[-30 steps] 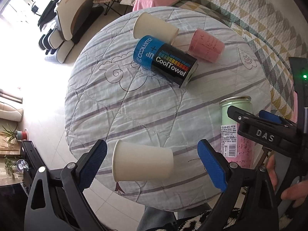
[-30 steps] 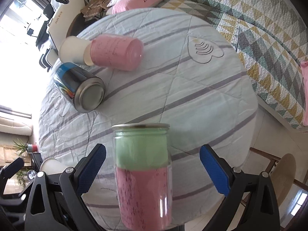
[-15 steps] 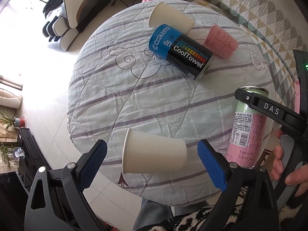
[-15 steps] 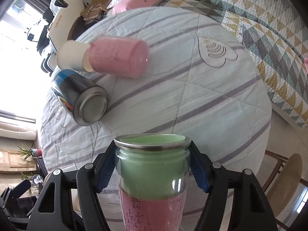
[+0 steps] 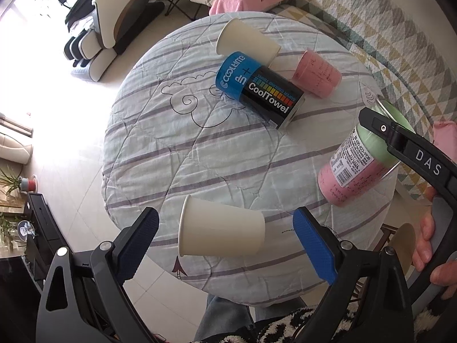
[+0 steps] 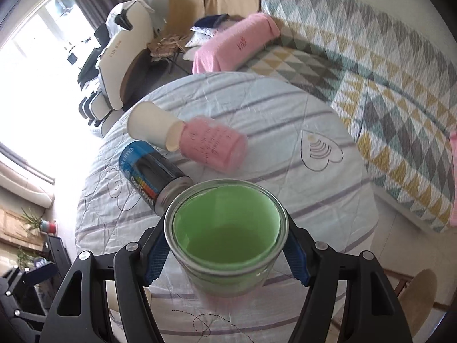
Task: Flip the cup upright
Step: 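Lift the jar with the right gripper and rotate it open end up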
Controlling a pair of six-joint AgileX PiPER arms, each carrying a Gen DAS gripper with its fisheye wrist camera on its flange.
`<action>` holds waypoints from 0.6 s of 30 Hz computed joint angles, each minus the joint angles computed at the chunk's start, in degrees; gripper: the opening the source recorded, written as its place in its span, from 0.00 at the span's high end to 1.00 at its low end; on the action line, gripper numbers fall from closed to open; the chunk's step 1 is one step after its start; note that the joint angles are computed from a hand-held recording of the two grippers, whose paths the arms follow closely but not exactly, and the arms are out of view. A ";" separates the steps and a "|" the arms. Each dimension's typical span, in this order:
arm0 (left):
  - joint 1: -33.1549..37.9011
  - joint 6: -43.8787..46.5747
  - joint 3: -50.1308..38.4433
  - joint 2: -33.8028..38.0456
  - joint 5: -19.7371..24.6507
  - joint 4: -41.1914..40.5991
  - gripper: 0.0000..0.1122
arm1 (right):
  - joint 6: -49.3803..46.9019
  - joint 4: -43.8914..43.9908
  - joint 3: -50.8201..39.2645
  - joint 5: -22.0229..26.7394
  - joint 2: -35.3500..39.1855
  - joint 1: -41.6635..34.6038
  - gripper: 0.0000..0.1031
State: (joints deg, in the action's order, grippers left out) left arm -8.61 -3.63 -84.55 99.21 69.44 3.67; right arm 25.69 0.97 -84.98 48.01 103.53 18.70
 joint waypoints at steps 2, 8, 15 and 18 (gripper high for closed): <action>0.10 -0.19 0.44 -0.49 0.20 -0.24 0.14 | -1.01 0.48 0.85 -0.45 -0.76 0.13 0.32; 0.59 -0.70 2.71 -2.07 0.21 -0.73 0.14 | -1.26 -0.18 4.14 -0.04 -3.74 3.88 0.31; 2.93 -0.91 6.20 -4.99 -0.63 -0.99 0.14 | 3.94 -8.93 9.62 -3.00 -6.87 10.42 0.32; 4.16 -0.47 7.66 -6.14 -0.94 -1.40 0.14 | 6.42 -11.48 12.03 -4.13 -8.47 12.21 0.32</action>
